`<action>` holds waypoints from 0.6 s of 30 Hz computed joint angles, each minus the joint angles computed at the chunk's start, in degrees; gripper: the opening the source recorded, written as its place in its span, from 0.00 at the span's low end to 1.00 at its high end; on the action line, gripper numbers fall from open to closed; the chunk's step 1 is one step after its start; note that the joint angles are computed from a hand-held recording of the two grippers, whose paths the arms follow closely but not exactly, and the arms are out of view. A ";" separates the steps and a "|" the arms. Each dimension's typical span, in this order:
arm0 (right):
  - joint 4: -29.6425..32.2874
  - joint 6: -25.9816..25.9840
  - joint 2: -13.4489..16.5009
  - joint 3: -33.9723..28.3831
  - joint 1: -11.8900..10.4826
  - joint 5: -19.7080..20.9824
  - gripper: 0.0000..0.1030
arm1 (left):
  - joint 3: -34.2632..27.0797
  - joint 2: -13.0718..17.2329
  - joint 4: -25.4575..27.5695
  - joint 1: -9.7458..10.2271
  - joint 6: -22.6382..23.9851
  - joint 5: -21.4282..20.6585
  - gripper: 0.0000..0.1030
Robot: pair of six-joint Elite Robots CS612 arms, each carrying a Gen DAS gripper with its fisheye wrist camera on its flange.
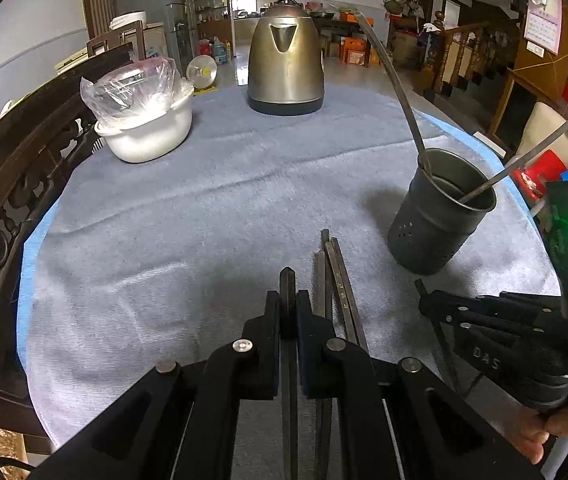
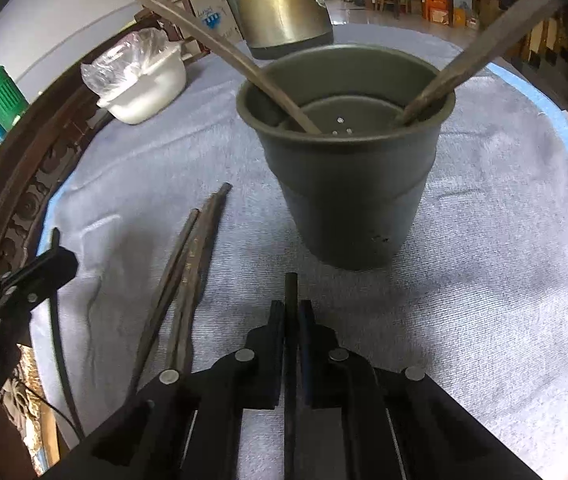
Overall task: Organize utensils
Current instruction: 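Close the right gripper on a chopstick while the left gripper grasps another, then lift both held chopsticks and carry them above the grey cup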
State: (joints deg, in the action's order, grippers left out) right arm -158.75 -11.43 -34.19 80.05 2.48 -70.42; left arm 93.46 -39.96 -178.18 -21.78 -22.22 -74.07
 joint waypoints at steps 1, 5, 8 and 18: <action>-0.80 -0.16 -0.39 0.59 -0.06 0.30 0.07 | 0.02 -0.01 -0.05 0.00 0.01 0.00 0.08; -2.93 -0.43 -1.48 2.19 -0.58 2.64 0.07 | 0.24 -0.23 -0.10 -0.03 -0.30 0.11 0.08; -5.00 -0.42 -2.43 3.61 -1.23 5.40 0.07 | 0.57 -0.58 -0.58 0.11 -0.75 -0.38 0.08; -15.29 3.61 -4.48 7.75 -3.93 15.89 0.07 | 3.65 -2.70 -7.26 0.47 -2.03 -2.60 0.08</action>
